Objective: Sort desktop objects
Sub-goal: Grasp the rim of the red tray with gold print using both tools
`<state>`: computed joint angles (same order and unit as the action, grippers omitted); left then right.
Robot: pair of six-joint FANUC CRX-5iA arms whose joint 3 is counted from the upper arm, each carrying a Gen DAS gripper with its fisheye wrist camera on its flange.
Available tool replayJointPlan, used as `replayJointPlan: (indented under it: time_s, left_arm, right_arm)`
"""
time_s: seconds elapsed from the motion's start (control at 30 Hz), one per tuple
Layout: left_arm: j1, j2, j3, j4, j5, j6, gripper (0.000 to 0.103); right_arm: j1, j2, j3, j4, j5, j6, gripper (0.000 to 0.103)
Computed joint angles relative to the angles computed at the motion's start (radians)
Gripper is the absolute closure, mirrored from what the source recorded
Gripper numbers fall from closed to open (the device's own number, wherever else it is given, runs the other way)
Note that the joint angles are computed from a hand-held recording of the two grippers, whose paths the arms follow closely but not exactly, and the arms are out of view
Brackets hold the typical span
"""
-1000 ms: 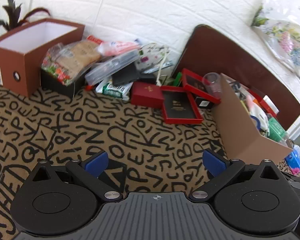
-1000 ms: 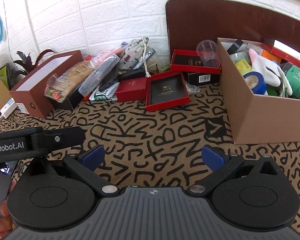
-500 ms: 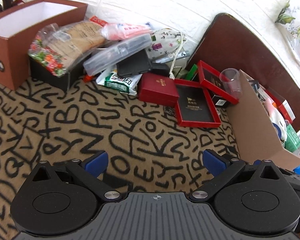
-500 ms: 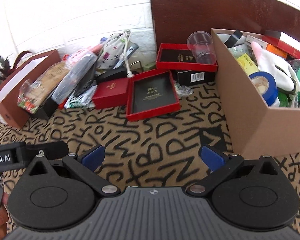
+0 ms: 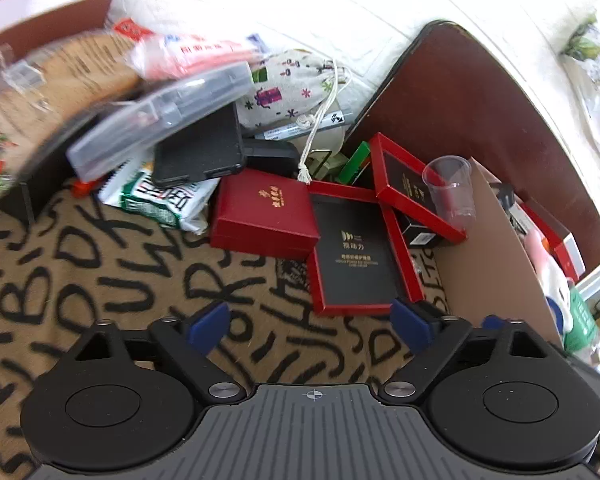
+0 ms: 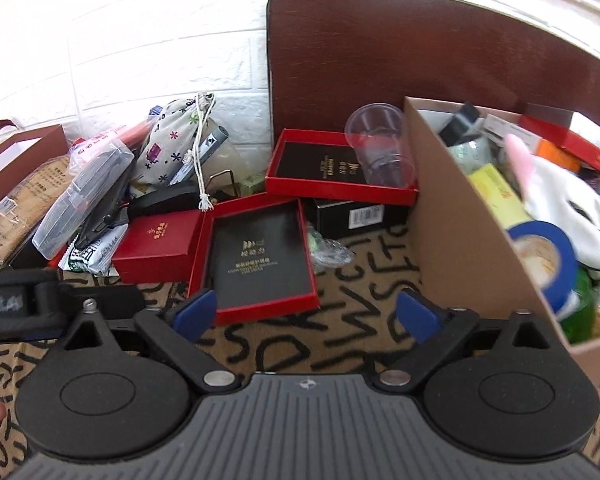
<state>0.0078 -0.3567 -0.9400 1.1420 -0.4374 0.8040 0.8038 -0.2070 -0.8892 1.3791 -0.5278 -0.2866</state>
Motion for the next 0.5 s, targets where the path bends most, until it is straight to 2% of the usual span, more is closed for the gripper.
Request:
replayJointPlan:
  time_s: [0.1, 0.2, 0.3, 0.37, 0.4, 0.5]
  left_arm:
    - [-0.014, 0.058, 0.022, 0.056, -0.01, -0.034, 0.022]
    - [-0.03, 0.098, 0.039, 0.104, -0.026, -0.067, 0.033]
    - [-0.036, 0.139, 0.065, 0.092, -0.03, -0.067, 0.045]
    - [-0.029, 0.171, 0.084, 0.081, -0.058, -0.06, 0.06]
    - [-0.026, 0.183, 0.091, 0.073, -0.067, -0.059, 0.061]
    - [-0.034, 0.213, 0.104, 0.067, -0.066, -0.057, 0.062]
  right_arm:
    - [-0.034, 0.026, 0.013, 0.025, 0.042, -0.003, 0.014]
    - [-0.058, 0.056, 0.018, 0.101, 0.041, -0.043, 0.017]
    - [-0.068, 0.084, 0.033, 0.093, 0.04, -0.043, 0.023]
    - [-0.085, 0.098, 0.037, 0.094, 0.063, -0.05, 0.03]
    - [-0.097, 0.102, 0.036, 0.103, 0.078, -0.062, 0.031]
    - [-0.134, 0.108, 0.038, 0.097, 0.146, -0.075, 0.043]
